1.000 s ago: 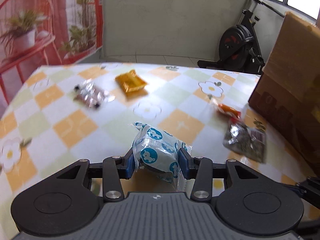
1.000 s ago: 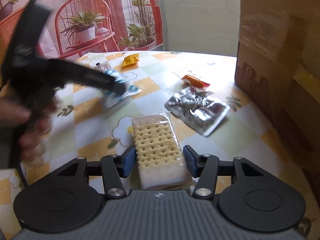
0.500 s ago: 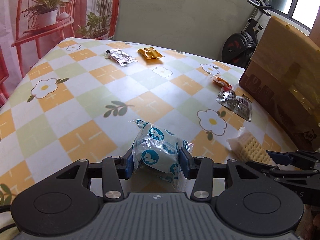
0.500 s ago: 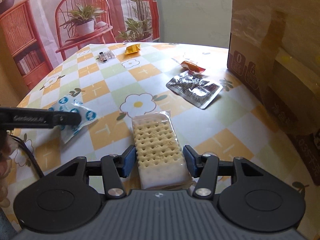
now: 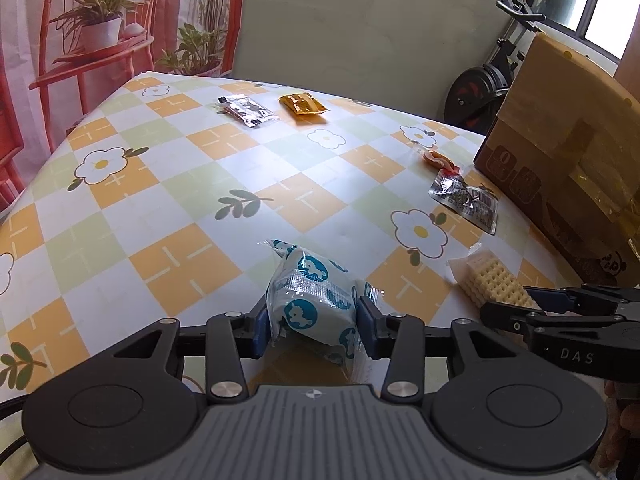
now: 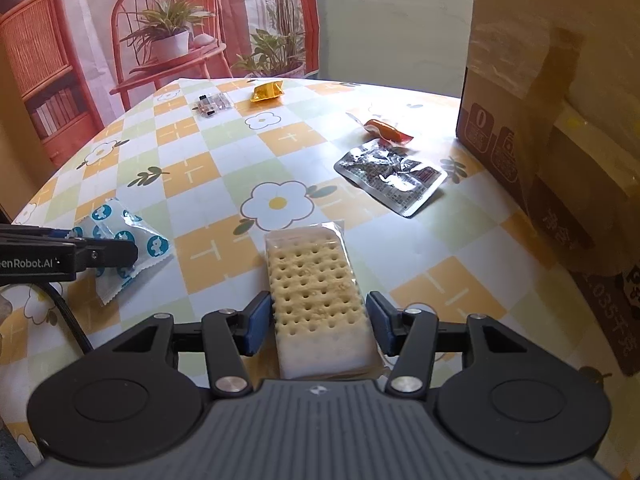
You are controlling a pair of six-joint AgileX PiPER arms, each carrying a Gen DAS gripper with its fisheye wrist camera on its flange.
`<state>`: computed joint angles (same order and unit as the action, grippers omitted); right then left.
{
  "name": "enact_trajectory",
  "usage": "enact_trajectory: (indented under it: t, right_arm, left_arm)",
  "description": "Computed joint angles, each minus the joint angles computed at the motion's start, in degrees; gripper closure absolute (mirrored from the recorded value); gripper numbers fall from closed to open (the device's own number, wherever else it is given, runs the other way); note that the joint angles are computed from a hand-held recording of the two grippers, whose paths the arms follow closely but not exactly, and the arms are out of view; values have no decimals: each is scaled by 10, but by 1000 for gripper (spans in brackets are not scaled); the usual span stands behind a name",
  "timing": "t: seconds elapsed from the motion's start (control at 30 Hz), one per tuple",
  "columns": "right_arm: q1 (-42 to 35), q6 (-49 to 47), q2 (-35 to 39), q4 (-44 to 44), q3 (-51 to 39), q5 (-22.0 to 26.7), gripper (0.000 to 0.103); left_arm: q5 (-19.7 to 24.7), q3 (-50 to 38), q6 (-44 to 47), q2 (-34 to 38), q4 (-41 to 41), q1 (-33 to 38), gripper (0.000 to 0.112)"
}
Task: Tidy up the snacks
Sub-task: 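Carry both held packs over the box and open both tools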
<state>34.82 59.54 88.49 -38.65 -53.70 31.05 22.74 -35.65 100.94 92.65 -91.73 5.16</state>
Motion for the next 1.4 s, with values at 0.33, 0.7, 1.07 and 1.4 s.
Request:
enact_trajectory:
  t: [0.33,0.7,1.07,1.4]
  right_arm:
    - [-17,36,-81,-37,-3,-10,51]
    - [-53,21,-176,-140,-87,42,51]
    - [-271,-130,-196,-47,-163,28,51]
    - [-451,-341,-152,224,-220,10,50]
  left_arm:
    - [29,-37,-86,-73,61,-10,67]
    - [14,-223,-247,-74,126,-161,67]
    - [-64,-508,-507,101,372,-383,67]
    - [48,-745,-698,271,544,-422,65]
